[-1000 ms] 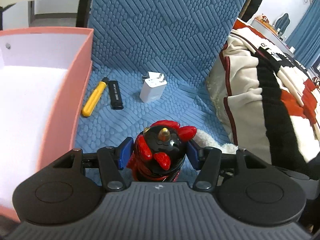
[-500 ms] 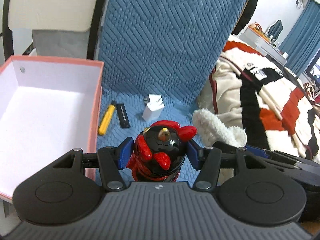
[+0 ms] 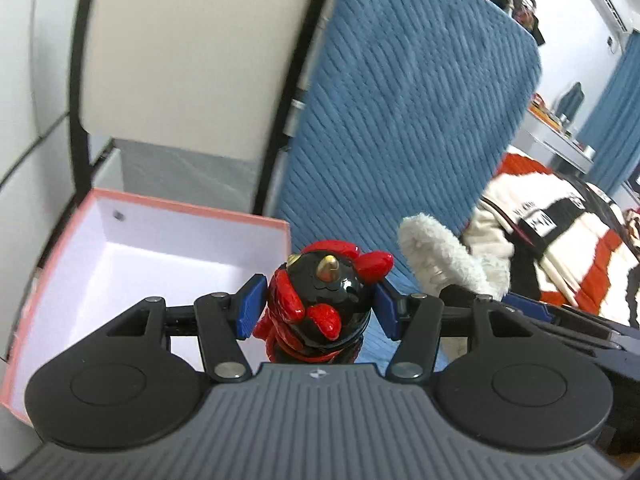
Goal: Organize rigid objects
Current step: 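Carry both toys over the pink box and open both grippers to drop them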
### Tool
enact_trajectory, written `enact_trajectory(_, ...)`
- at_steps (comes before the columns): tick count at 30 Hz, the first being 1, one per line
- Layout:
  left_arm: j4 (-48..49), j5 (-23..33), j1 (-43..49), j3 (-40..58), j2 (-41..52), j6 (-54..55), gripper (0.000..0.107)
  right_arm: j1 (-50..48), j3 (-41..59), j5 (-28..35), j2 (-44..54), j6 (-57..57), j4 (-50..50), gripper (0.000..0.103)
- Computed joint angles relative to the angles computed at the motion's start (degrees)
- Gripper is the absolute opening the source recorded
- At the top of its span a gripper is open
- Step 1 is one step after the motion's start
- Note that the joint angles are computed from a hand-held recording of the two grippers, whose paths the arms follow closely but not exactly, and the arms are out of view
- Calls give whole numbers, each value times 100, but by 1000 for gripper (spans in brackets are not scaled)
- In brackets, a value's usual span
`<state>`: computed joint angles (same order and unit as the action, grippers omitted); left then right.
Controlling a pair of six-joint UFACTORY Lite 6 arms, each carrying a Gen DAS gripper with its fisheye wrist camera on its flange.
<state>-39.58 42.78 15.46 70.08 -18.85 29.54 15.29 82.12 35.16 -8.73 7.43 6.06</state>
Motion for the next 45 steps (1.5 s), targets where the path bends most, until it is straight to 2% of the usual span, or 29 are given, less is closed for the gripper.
enact_trajectory(9, -816, 533, 1889, -101, 641, 1616, 63, 1224, 564, -383, 1066, 1434, -1107, 47)
enact_trajectory(15, -989, 380, 2500, -110, 1537, 2390, 63, 1759, 560, -604, 1827, 1991, -1526, 46)
enact_trajectory(27, -968, -3, 2670, -16, 2988, 3022, 63, 2112, 721, -503, 3067, 2040, -1623, 47)
enact_trajectory(39, -881, -138, 2575, 14, 3251, 2729, 63, 2036, 821, -483, 3244, 1345, -1098, 48)
enact_trajectory(43, -967, -75, 2714, -7, 2963, 2787, 64, 1960, 972, -445, 3246, 1015, -786, 48)
enact_trajectory(44, -931, -26, 2742, 41, 2913, 2713, 64, 1950, 1039, -402, 3253, 951, -703, 50)
enact_trajectory(45, -929, 21, 2776, 76, 2843, 2672, 64, 1942, 1064, -389, 3236, 909, -648, 57)
